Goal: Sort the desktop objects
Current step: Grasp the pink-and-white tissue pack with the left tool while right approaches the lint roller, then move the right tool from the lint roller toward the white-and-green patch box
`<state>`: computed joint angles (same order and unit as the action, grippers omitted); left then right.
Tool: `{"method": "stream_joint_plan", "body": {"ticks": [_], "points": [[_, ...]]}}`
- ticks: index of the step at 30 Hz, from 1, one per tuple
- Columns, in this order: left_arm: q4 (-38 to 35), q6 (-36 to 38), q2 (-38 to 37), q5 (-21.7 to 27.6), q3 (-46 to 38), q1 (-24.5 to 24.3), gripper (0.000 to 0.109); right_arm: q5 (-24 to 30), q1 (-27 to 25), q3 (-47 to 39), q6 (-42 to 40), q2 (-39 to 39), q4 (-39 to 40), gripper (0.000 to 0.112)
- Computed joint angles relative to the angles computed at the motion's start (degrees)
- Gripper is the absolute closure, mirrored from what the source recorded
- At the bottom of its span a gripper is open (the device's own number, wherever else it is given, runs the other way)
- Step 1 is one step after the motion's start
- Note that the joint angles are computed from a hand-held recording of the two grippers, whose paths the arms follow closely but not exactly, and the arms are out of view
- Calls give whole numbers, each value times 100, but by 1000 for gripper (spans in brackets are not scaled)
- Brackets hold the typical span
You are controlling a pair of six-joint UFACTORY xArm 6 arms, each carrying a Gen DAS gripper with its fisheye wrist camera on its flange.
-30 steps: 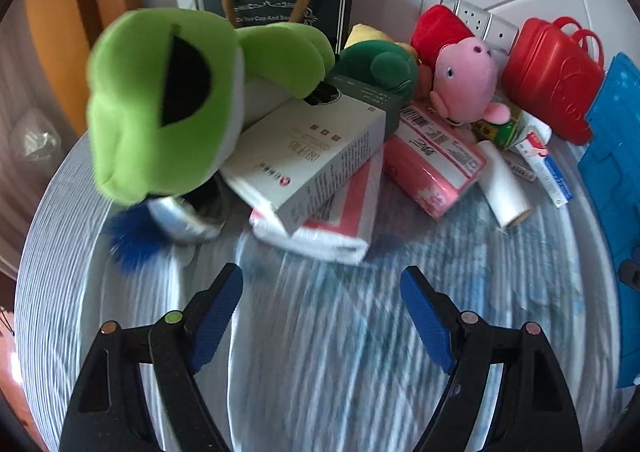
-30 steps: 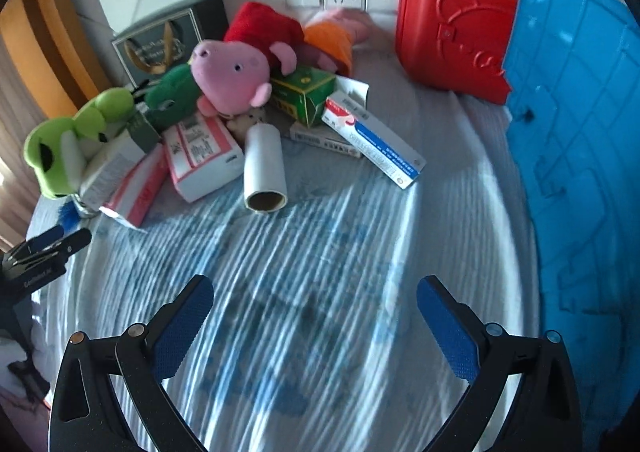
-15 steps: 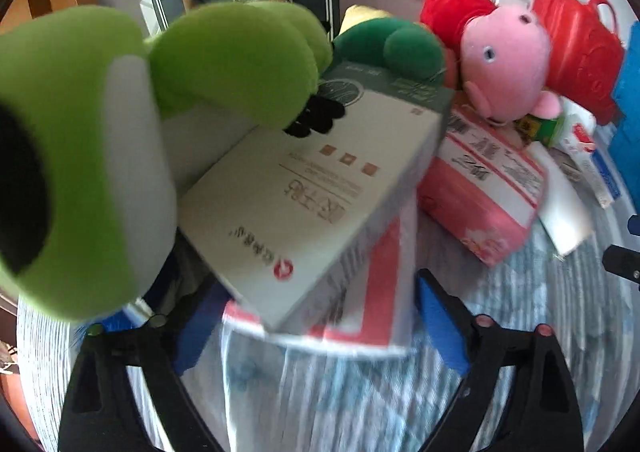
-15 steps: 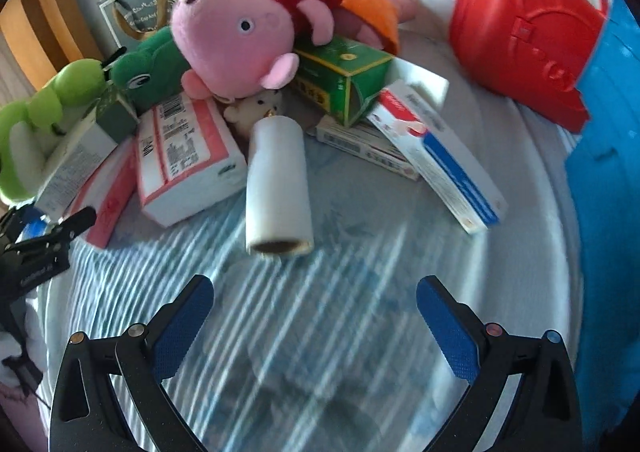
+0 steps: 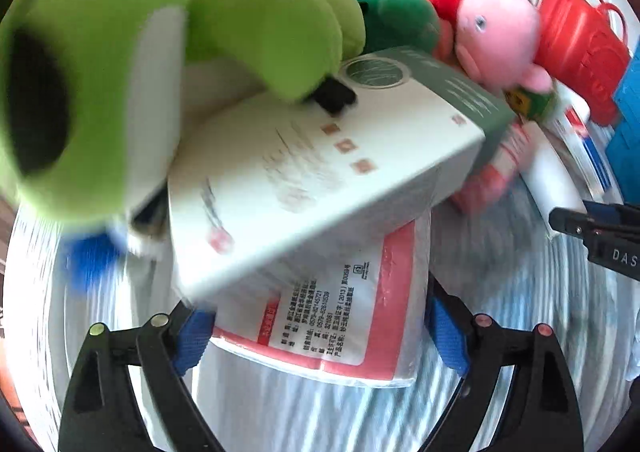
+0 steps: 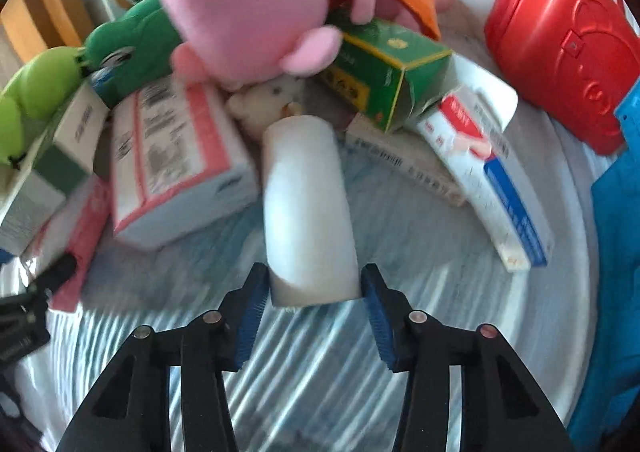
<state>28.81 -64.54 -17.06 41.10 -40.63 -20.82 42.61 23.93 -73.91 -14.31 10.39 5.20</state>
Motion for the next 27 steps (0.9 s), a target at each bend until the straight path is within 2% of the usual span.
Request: {"method": "stream_joint_plan", "body": {"ticks": [3,8,11,15,17,19,21,24,25,27], "points": [[-439,105,-324,242,181,-283,17,101,-14,593,-144,-489,19,67],[-774,-62,-841,631,476,-927,17,298,-128,1614,-405,-1424,147,67],[-910,-347,-981,767,616,-1335,17,486,-201,2101,-548,-1875,225,67],[-864,-622,-1096,957,626,-1615,17,670,-305,2626,-692,-2319,299,65],[-779,-880,-1140,1190,566,-1824,17,694,-367,2808,-786,-2531,374,59],[-700,-1092,-1258,1304,609,-1993,17,637,-410,2909,-785,-2727,391,41],[-601,-1202,-1348,1423,617,-2106,17,575,-434,2967,-805,-2926,442,34],[-499,-1318,-1591,1659,734,-2283,17,583,-373,2988,-1018,-3210,627,33],[-498,-1352,-1757,1772,834,-2354,17,552,-449,2809,-1233,-3038,754,33],[-503,-1472,-2078,2042,1018,-2560,17,581,-145,2755,-1406,-3165,935,33]]}}
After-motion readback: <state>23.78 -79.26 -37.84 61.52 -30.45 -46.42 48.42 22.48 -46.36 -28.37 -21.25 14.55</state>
